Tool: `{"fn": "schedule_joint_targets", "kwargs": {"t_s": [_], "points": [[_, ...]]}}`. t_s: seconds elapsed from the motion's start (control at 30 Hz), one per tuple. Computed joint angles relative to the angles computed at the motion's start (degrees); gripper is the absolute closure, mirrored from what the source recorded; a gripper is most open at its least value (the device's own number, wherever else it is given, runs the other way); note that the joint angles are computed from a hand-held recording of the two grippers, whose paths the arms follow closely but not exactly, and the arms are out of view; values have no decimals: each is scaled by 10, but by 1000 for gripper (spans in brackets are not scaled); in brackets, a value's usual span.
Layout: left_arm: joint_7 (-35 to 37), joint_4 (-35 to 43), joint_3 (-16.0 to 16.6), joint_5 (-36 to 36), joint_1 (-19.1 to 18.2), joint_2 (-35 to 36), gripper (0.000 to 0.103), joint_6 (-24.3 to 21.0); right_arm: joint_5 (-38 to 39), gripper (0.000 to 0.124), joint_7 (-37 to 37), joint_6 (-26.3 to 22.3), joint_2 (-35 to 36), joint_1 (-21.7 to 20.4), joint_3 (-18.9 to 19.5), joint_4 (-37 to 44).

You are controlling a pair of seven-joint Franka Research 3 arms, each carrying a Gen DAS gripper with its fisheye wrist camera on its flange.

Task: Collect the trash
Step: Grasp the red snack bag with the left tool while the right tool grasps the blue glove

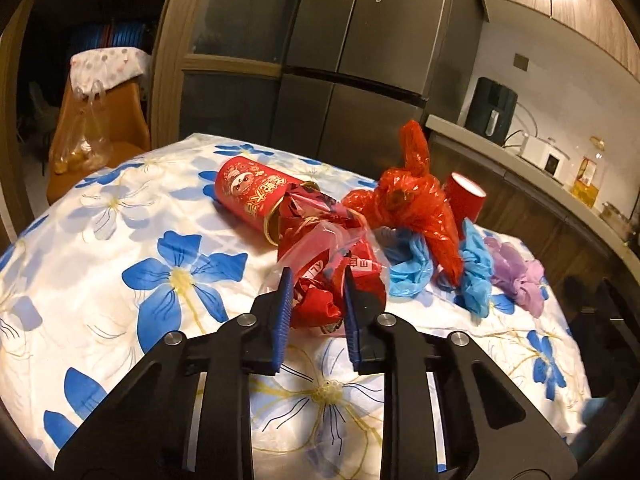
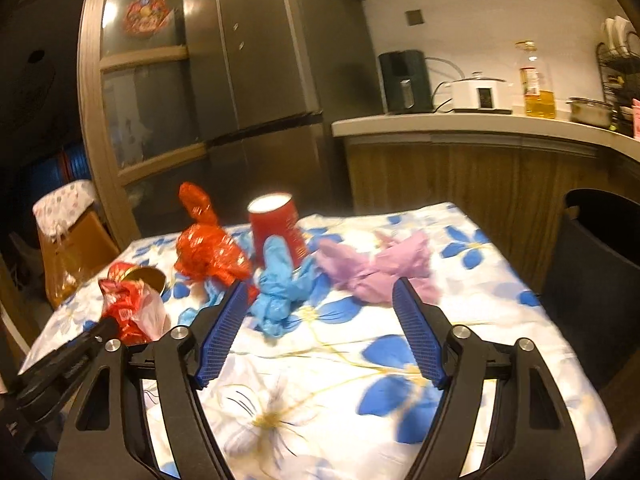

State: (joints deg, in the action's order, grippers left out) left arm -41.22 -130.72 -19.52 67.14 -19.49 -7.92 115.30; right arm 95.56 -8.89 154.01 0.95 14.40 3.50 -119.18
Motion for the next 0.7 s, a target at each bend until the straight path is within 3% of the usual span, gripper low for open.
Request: {"fn": "schedule_joint_targets", "kwargs": {"t_s": [0.1,0.4,0.7], "points": [[-20,-15,-5,19,-2,-18,86,10,-37,61,37,16,23,9,9,18],[-21,-24,-36,31,-23,-54,87,-57,-169,78,175,37,73,20,31,55],[-20,-32,-41,28,-22,-73,86,-63,-271,108,256,34,94,16,44,65]]}}
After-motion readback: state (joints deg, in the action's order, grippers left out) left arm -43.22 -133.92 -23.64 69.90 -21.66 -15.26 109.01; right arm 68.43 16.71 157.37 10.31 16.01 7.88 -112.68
